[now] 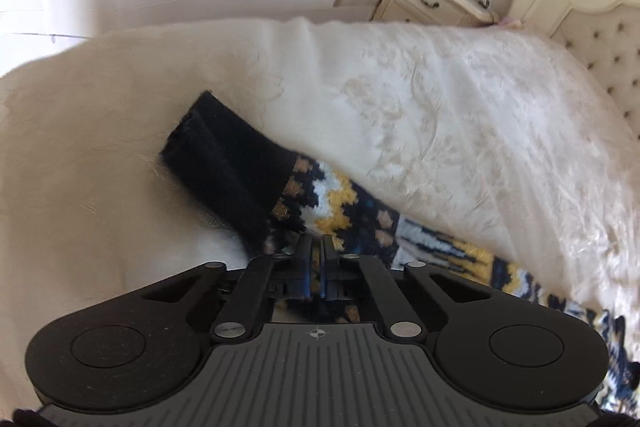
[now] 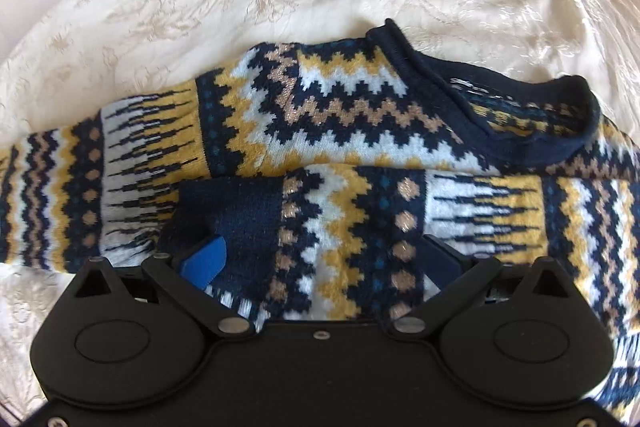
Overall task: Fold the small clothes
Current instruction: 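Carry the cuff with the left gripper across the sweater body and release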
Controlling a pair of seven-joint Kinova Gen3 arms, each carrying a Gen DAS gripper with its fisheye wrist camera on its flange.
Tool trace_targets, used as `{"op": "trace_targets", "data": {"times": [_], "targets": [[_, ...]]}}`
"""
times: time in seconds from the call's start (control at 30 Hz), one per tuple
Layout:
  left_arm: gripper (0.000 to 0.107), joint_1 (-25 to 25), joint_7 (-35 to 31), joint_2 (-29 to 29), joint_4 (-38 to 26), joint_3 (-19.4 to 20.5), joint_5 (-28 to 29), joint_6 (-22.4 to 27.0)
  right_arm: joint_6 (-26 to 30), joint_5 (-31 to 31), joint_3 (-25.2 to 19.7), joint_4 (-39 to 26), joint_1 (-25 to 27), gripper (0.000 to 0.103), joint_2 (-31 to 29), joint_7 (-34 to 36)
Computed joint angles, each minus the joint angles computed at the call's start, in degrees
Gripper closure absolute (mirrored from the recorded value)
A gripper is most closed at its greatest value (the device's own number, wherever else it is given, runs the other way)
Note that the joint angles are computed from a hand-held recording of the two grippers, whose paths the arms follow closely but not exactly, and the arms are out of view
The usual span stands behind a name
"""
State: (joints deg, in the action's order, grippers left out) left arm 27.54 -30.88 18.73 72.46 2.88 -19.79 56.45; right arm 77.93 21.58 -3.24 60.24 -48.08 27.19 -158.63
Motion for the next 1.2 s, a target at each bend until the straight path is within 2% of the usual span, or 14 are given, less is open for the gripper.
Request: {"op": "trace_targets", "data": {"times": [0.17,0.27,0.33,0.37,0.43,0.5,0.6,0.67,0.77,1.0,1.1,1.17,1.2], "targets": [[0.104,2.8,-0.7,-1.4,-2.5,0.3,-4.7,0.2,-2.2,2.1,-0.8,7.0,-2.5,0.002,-6.0,-7.0],[0.101,4.0,-3.0,-0.1,-7.1,1.0,-5.2,4.5,-2.5,3.3,-2.3,10.0,-3.2,0.002,-8.9,-10.6],[0.086,4.4,-2.6,0.5,-8.5,0.9,-4.2,6.8,-3.1,4.0,-3.4,12.0,-3.2,0.002,-10.7,-12.8],[0.075,4.7,-1.2,0.6,-8.3,0.6,-3.8,7.4,-3.5,4.3,-4.0,12.9,-3.2,0.002,-11.4,-13.7],[0.071,6.0,2.7,0.6,-7.8,-0.5,-4.0,9.1,-3.6,4.8,-5.1,14.6,-3.1,0.002,-13.2,-15.1],[0.066,6.4,6.7,-0.3,-5.2,-0.7,-5.2,8.0,-2.9,5.2,-6.3,16.0,-3.1,0.002,-14.6,-16.3],[0.054,5.6,8.3,-0.7,-3.1,-0.3,-5.6,7.8,-1.5,6.0,-7.8,17.3,-3.2,0.002,-15.9,-18.9],[0.052,4.6,8.6,-0.6,-2.2,-0.2,-5.3,7.7,-0.8,5.9,-8.5,17.6,-3.1,0.002,-16.3,-20.3],[0.051,2.7,7.9,-0.3,-0.5,0.0,-4.2,6.1,0.3,5.9,-9.4,17.3,-3.2,0.002,-16.2,-21.4],[0.049,1.1,4.9,1.3,0.7,-0.7,-5.9,0.7,2.0,6.2,-10.0,15.5,-4.5,0.002,-15.1,-22.8],[0.05,-1.2,2.6,1.4,0.6,-0.4,-2.7,-1.5,2.3,6.1,-9.9,14.5,-5.0,0.002,-14.5,-21.9],[0.05,-1.6,1.8,1.7,-0.9,-0.7,-0.8,-0.4,2.2,6.0,-9.7,14.2,-5.1,0.002,-14.4,-21.5],[0.063,-1.7,1.5,1.4,-0.8,-0.7,-0.7,-0.7,2.0,5.9,-9.6,14.3,-5.2,0.002,-14.4,-21.4]]}}
